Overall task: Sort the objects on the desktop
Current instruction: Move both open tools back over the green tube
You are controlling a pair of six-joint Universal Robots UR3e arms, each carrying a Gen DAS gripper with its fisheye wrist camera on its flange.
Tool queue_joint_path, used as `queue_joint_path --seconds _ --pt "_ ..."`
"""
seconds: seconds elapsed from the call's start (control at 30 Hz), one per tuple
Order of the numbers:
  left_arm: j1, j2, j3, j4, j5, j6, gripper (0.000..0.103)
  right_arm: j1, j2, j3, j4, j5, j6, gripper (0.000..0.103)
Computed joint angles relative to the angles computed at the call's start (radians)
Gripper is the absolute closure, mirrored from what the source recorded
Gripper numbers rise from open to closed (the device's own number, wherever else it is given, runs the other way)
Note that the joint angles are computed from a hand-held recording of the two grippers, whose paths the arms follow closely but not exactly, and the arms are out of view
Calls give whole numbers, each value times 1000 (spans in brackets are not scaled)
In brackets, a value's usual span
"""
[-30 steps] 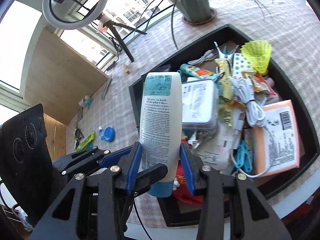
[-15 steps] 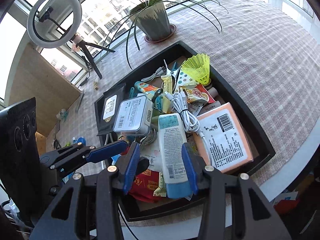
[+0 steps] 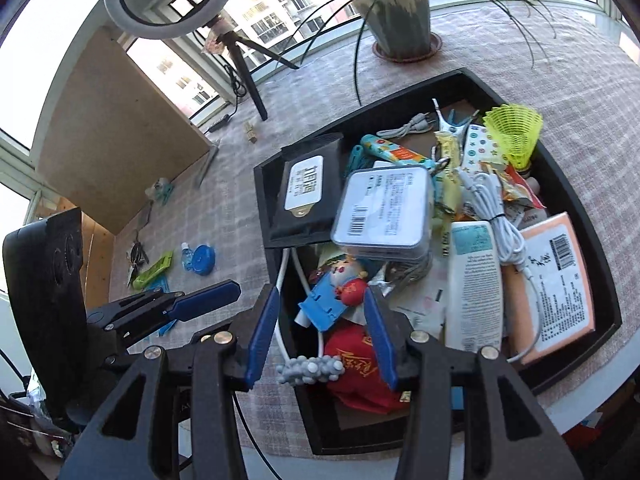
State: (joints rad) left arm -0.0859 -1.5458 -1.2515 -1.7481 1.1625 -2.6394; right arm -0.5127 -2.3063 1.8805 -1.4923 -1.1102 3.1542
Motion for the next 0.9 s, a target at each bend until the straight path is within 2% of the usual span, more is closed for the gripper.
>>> queue_joint_path --seconds 0.07,0.17,0.27,0.4,0.6,0.9 --pt "82 32 -35 -17 -2 30 63 152 103 8 -156 -39 119 59" --pt "221 85 -92 -38 -2 89 63 328 260 -13 -326 -75 229 59" --pt "371 117 -133 -64 2 145 63 460 424 -76 -440 -91 290 59" --pt "561 121 -176 -73 12 201 63 592 649 -224 -515 -94 326 59" --pt "779 81 -207 -24 45 258 63 744 966 -533 -499 -94 327 60" --pt "927 -3 -229 95 89 242 63 880 1394 -1136 -271 -100 277 59"
